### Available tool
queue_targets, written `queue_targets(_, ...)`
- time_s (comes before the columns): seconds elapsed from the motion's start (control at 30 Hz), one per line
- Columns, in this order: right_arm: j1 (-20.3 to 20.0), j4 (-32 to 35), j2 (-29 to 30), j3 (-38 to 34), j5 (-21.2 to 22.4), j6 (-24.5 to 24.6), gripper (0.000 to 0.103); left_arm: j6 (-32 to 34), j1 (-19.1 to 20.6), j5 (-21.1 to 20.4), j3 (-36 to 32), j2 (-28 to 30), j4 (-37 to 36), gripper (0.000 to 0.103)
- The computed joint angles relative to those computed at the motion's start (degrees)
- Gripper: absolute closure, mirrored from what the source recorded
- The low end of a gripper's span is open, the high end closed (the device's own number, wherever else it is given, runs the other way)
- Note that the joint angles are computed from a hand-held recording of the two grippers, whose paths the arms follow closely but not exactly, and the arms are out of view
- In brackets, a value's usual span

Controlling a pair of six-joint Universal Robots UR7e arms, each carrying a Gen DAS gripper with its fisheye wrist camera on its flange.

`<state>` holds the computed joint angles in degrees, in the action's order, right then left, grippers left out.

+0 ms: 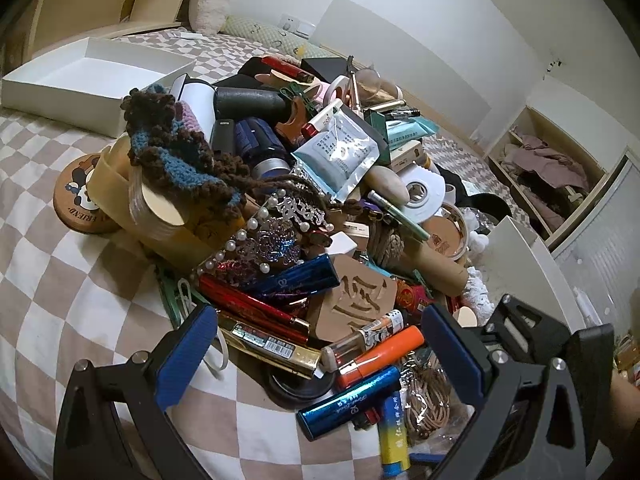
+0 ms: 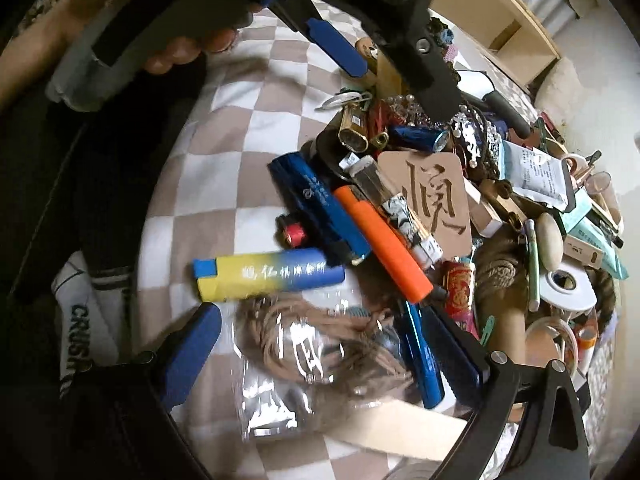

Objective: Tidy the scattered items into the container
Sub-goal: 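Close the right tool on the yellow-blue lighter and lift it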

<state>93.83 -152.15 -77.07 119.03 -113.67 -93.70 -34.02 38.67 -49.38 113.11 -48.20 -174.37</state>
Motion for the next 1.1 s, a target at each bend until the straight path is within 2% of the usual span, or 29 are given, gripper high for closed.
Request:
queue_targets(0.1, 0.18, 1.62, 0.74, -0.58, 1.25, 4.85, 0.003, -0.41, 0.11, -0.1, 0.22, -0.19, -0.33, 0.0)
queue_targets(0.3, -0.85, 12.28, 1.65, -4.49, 4.12, 18.49, 0.003, -0.56, 0.23, -0.7, 0.48, -0.4, -0.98, 0.0)
queue_targets(0.4, -1.6, 14.11, 1.15, -4.86, 5.55, 22.28, 0.003, -0.31, 0.14, -0.88, 0.43, -0.32, -1.12, 0.0)
queue_targets(0.47, -1.79, 13.87, 0.57, -4.43, 6.53, 23.42, 0.003, -0.16, 0.08, -0.9, 0.38, -0.26, -1.11, 0.0)
queue_targets(0.67, -1.42, 8.46, 0.92, -2.17, 6.29, 21.54, 0.003, -0.34, -0.04, -0.7, 0.47, -0.3, -0.8, 0.0)
queue_targets(0.97, -2.21, 10.64, 1.52, -2.99, 9.25, 28.92, 0.003, -0.73, 0.18, -0.92, 0.33, -0.26, -0.2, 0.0)
queue_targets(1.1, -2.06, 3.69, 0.74, 0.28, 8.01, 24.85, 0.016, -1.17, 0.29, -1.0, 0.27, -0.23, 0.21, 0.0)
